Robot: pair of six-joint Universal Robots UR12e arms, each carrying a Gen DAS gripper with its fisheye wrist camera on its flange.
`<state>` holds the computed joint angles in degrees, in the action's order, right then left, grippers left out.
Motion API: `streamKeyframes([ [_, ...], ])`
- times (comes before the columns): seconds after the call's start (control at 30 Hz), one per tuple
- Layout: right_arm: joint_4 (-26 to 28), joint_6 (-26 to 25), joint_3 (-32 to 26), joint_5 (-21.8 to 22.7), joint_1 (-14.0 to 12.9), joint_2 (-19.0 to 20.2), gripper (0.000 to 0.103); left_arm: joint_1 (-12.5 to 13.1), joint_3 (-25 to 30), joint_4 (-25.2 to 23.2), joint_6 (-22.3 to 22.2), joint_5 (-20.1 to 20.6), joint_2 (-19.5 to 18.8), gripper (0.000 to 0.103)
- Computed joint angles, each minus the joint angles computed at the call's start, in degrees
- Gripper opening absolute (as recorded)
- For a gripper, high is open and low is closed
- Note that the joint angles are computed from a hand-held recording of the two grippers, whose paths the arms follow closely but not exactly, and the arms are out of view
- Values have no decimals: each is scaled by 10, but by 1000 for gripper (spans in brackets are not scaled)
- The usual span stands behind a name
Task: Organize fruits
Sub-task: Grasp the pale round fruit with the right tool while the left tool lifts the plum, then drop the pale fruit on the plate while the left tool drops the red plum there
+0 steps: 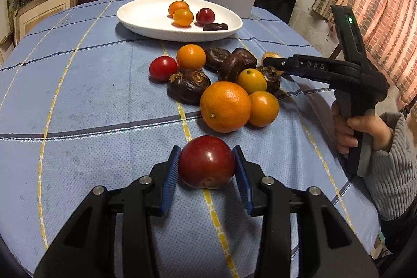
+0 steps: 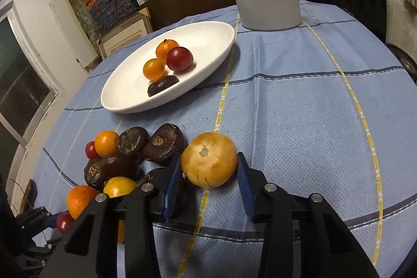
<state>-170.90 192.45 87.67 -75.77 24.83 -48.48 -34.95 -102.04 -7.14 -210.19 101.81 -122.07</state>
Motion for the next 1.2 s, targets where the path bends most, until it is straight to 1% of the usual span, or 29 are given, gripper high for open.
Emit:
streamKeyframes([
  [0.1,-12,10,8,16,-4,-4,41,-3,4,1,0,22,0,40],
  [0.13,-23,11,13,12,-4,-6,41,-3,7,1,1,34,1,40],
  [0.2,-54,12,23,0,-4,-13,41,1,15,1,4,43,4,39],
  [0.27,-66,12,26,6,-5,-19,41,7,26,1,9,49,7,39],
  [0.33,-56,5,18,13,-6,-23,41,16,45,-1,16,59,6,39],
  [0.47,-33,-1,-19,20,-4,-18,41,36,88,-7,12,61,-11,39],
  [0.57,-23,-5,-58,12,2,-2,41,49,121,-22,9,58,-32,39],
  [0.67,-8,11,-101,17,4,24,41,58,150,-36,10,64,-53,39],
  [0.8,35,19,-155,8,7,60,41,73,174,-57,-1,48,-75,39],
  [0.9,60,26,-174,12,5,76,41,81,180,-63,-9,40,-85,40],
  [0.97,55,30,-175,27,2,80,43,86,178,-64,-14,25,-87,40],
  [1.0,47,35,-174,24,1,80,43,89,177,-60,-19,17,-87,40],
  [1.1,18,46,-167,31,-1,77,44,89,171,-46,-22,26,-85,54],
  [1.13,13,47,-165,31,-2,74,44,88,168,-39,-23,33,-83,63],
  [1.17,6,49,-161,31,-2,72,44,87,166,-33,-24,39,-82,67],
  [1.2,2,50,-158,34,-3,69,44,86,165,-29,-25,43,-81,69],
])
